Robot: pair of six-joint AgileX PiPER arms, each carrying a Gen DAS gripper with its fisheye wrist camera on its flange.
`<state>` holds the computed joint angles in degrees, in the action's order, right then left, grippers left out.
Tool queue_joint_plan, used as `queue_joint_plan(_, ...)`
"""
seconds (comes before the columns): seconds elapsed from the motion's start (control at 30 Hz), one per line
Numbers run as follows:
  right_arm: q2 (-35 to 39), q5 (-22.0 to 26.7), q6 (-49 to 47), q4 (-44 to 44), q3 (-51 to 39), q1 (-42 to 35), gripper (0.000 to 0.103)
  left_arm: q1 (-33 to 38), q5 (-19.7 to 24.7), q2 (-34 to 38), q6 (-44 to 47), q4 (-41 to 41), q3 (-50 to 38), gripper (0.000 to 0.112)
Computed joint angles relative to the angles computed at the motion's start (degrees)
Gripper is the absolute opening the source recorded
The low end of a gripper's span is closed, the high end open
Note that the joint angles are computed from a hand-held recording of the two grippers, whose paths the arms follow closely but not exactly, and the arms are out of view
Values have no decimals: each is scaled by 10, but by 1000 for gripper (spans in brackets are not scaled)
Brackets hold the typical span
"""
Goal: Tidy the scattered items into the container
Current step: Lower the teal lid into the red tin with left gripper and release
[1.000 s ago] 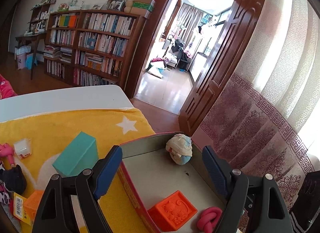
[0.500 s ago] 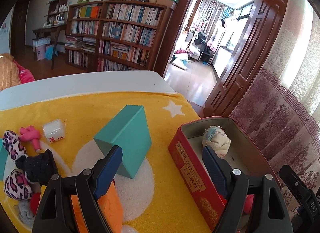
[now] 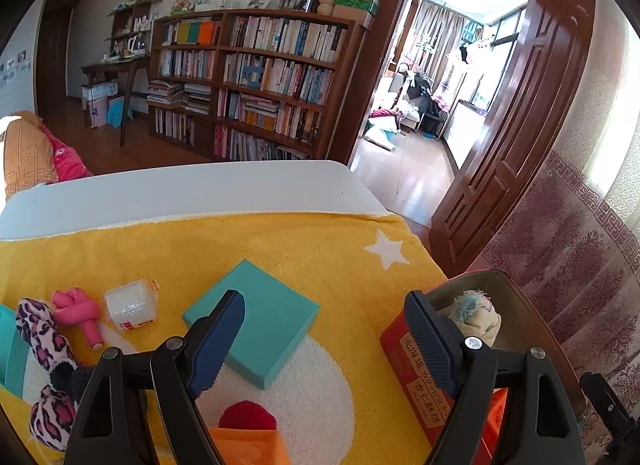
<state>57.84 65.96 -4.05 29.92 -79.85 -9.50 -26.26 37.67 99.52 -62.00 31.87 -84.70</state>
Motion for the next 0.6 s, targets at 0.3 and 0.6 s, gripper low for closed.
queue_joint_plan(0.3,6,9,-4,10,-10,-1,78,103,68,64,342,-253,-99,88)
queue_joint_plan(0.6,15,18,13,-4,-18,6,79,154,293,192,550,-346,-305,88)
